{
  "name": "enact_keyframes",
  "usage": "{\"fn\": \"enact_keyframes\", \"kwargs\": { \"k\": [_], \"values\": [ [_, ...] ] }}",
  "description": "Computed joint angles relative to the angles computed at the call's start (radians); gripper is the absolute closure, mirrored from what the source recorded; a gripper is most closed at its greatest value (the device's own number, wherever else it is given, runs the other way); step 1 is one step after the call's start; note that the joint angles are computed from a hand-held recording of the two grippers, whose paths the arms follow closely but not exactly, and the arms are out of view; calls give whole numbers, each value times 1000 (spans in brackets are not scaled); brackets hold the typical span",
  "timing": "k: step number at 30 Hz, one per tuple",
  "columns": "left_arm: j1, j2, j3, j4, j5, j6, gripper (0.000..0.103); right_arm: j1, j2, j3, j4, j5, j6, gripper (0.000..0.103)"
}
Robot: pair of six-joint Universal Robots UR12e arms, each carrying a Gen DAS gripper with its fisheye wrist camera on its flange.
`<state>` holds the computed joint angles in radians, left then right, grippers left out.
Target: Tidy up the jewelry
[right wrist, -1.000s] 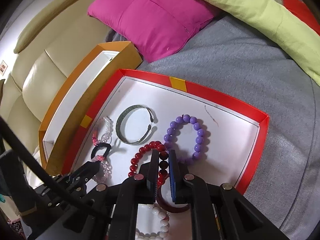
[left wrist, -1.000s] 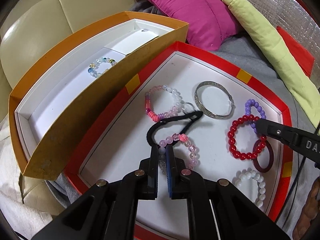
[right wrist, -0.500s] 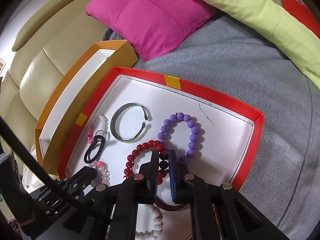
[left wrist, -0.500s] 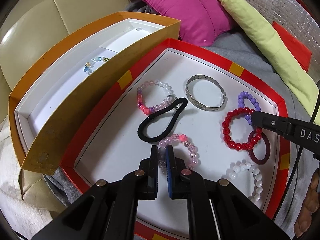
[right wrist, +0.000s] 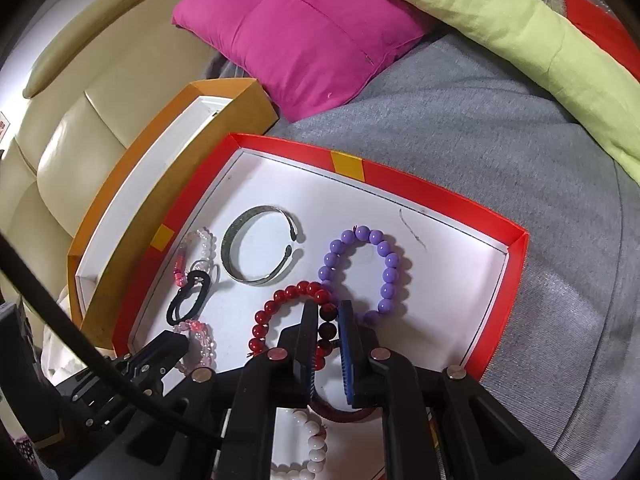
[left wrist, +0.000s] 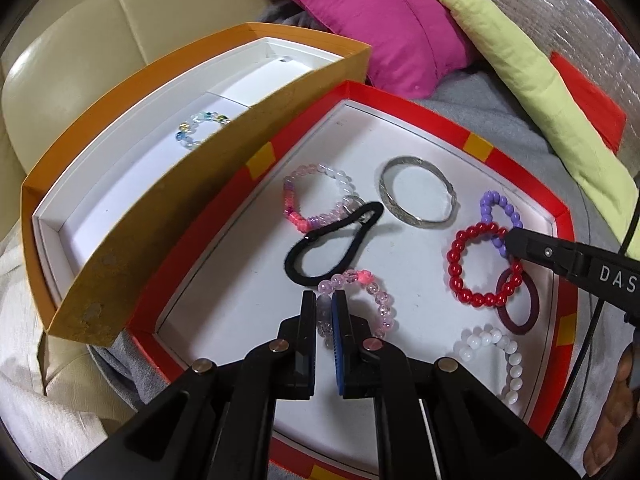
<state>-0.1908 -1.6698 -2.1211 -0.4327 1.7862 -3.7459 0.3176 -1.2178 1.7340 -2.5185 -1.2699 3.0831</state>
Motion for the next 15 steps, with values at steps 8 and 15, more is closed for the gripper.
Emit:
{"fn": "enact_keyframes", "kwargs": {
  "k": [8,15],
  "values": [
    [-34,48,-12,18,110,-56,36,-18,-67,56,-78,4,-21,42],
    [-113,74,-4,4,231,-47,27,-53,-201,211,-219,-70,-129,22]
  ]
}}
